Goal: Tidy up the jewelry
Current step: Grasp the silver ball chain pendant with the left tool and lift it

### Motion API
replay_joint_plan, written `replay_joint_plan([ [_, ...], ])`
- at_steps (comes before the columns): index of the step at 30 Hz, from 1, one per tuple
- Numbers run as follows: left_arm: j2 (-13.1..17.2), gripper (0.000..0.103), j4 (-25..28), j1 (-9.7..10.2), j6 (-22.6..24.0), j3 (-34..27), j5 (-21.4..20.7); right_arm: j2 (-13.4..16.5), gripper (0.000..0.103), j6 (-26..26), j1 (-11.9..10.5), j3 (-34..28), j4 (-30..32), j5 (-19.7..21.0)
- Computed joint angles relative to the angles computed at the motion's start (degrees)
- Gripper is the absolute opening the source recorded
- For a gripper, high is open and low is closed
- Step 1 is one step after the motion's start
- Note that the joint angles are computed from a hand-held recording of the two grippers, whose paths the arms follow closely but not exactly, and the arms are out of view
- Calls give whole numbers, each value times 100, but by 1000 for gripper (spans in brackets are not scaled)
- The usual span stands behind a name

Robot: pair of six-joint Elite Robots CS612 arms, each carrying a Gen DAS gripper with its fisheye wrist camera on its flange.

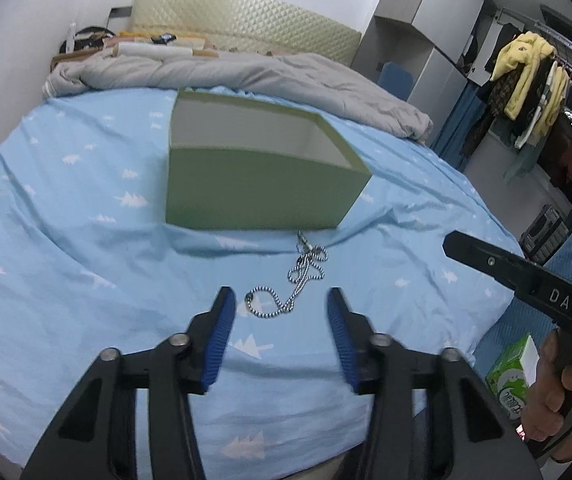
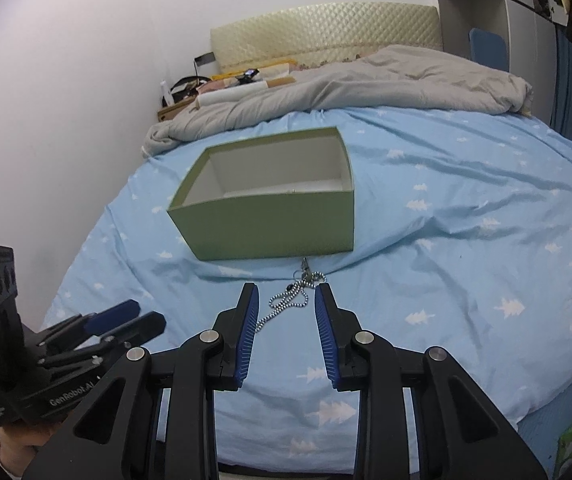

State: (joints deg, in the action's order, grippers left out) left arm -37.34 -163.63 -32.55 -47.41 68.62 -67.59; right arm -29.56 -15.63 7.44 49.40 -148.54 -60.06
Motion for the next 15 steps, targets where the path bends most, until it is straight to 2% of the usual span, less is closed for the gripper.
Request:
replay_joint_plan([
  [4, 169, 40, 28, 68, 30, -144, -154, 219, 20, -40, 32, -295, 188, -65],
  [8, 345, 33, 89, 146, 50, -311, -301, 466, 18, -87, 67, -655, 449, -53],
  [11, 500, 28, 165, 204, 157, -486, -407, 708, 16, -104, 105, -1034, 641, -69],
  [15, 695, 26, 239, 268, 239, -722, -546, 1101, 15, -139, 160, -1688, 971, -103],
])
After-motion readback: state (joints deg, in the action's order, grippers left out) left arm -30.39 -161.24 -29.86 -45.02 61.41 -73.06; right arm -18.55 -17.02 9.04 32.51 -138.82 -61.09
